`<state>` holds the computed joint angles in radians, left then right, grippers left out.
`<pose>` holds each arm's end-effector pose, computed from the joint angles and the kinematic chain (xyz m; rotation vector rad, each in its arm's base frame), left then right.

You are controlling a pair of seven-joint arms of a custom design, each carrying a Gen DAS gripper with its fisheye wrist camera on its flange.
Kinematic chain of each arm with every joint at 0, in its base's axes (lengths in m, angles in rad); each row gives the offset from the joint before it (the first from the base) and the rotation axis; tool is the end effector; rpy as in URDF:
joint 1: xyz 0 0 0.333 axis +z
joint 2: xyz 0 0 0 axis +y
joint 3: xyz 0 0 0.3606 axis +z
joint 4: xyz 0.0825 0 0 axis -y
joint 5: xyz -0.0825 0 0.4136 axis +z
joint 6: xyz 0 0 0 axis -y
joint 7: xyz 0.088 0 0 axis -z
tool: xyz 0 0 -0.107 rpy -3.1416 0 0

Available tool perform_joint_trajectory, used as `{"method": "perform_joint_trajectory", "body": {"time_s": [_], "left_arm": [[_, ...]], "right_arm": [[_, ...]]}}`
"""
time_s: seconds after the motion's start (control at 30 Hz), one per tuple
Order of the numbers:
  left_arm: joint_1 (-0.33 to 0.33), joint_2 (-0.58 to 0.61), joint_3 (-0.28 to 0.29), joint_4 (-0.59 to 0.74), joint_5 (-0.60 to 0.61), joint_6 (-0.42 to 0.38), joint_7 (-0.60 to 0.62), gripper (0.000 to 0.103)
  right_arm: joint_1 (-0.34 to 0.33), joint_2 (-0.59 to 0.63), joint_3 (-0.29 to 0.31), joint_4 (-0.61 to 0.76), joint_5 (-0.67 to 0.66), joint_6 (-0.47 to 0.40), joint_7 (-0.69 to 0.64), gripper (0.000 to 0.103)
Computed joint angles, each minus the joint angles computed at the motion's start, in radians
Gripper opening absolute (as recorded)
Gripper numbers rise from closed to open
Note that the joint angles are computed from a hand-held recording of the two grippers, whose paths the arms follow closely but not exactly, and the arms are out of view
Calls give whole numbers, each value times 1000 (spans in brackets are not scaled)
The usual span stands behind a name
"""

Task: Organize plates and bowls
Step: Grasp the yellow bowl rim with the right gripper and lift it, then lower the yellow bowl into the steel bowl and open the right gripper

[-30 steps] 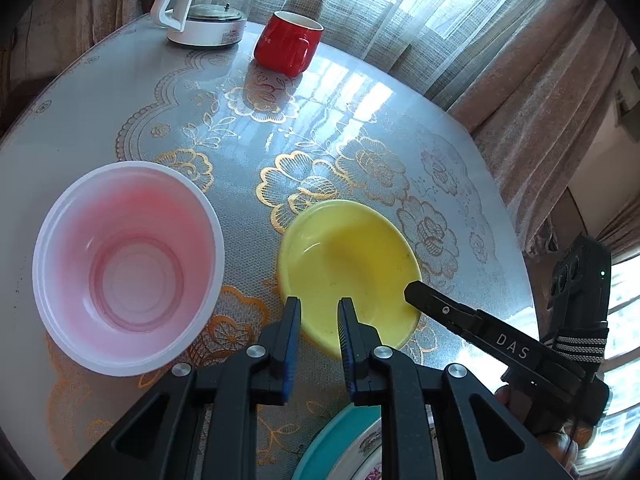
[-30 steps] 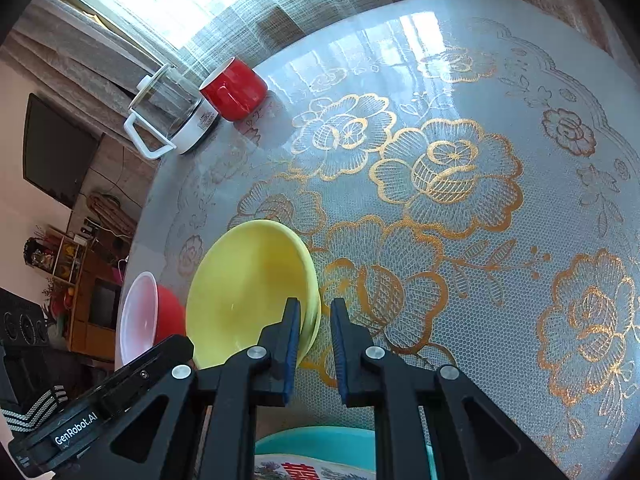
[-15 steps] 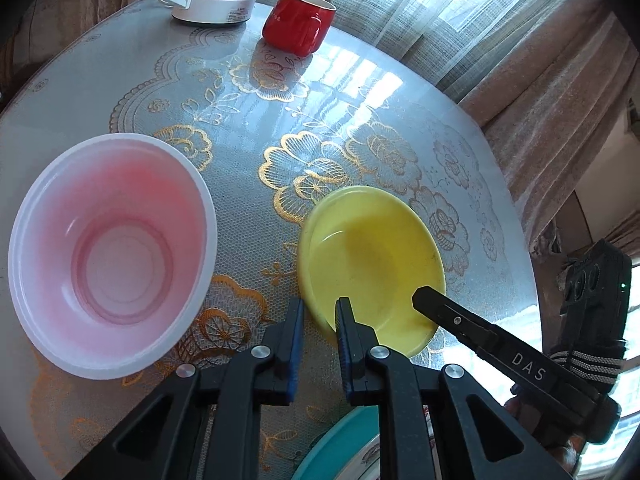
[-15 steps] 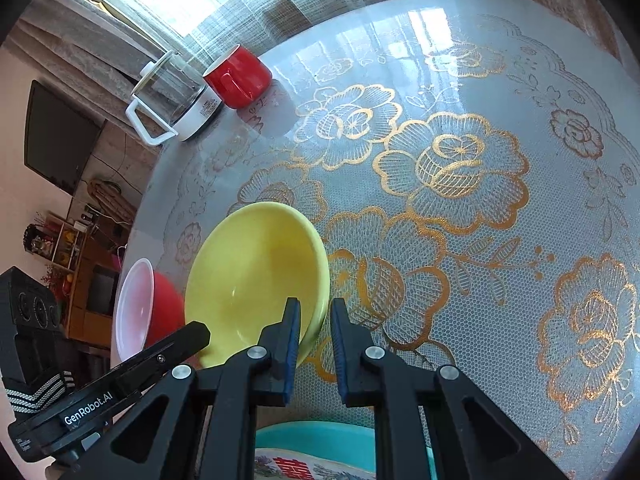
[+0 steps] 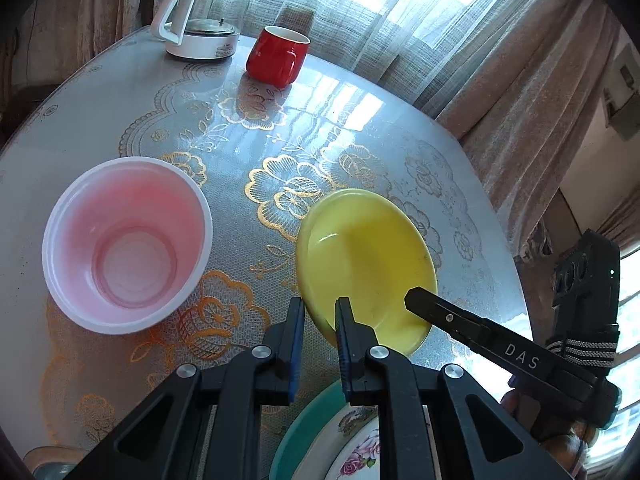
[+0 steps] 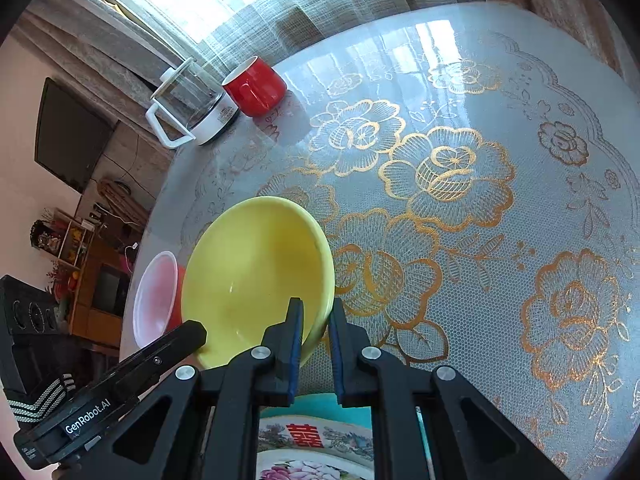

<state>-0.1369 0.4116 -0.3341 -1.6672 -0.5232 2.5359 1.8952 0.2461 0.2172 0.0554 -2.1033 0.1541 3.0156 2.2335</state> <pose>0.6815 -0.3004 0.4563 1.6233 -2.3736 1.0101 0.6272 0.1812 0.4195 -1.2370 2.1159 -0.1635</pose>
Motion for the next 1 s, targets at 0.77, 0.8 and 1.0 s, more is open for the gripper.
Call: {"method": "perform_joint_trajectory", "body": {"time_s": [0.77, 0.8, 1.0], "left_arm": [[16, -388, 104, -440, -442, 170, 368, 16], [12, -402, 113, -457, -459, 178, 382, 16], [1, -477, 171, -550, -512, 183, 423, 16]], "right_arm": [[113, -81, 45, -46, -119, 91, 7, 12], [111, -75, 56, -38, -106, 92, -9, 12], [92, -50, 141, -18, 0, 99, -139, 12]]}}
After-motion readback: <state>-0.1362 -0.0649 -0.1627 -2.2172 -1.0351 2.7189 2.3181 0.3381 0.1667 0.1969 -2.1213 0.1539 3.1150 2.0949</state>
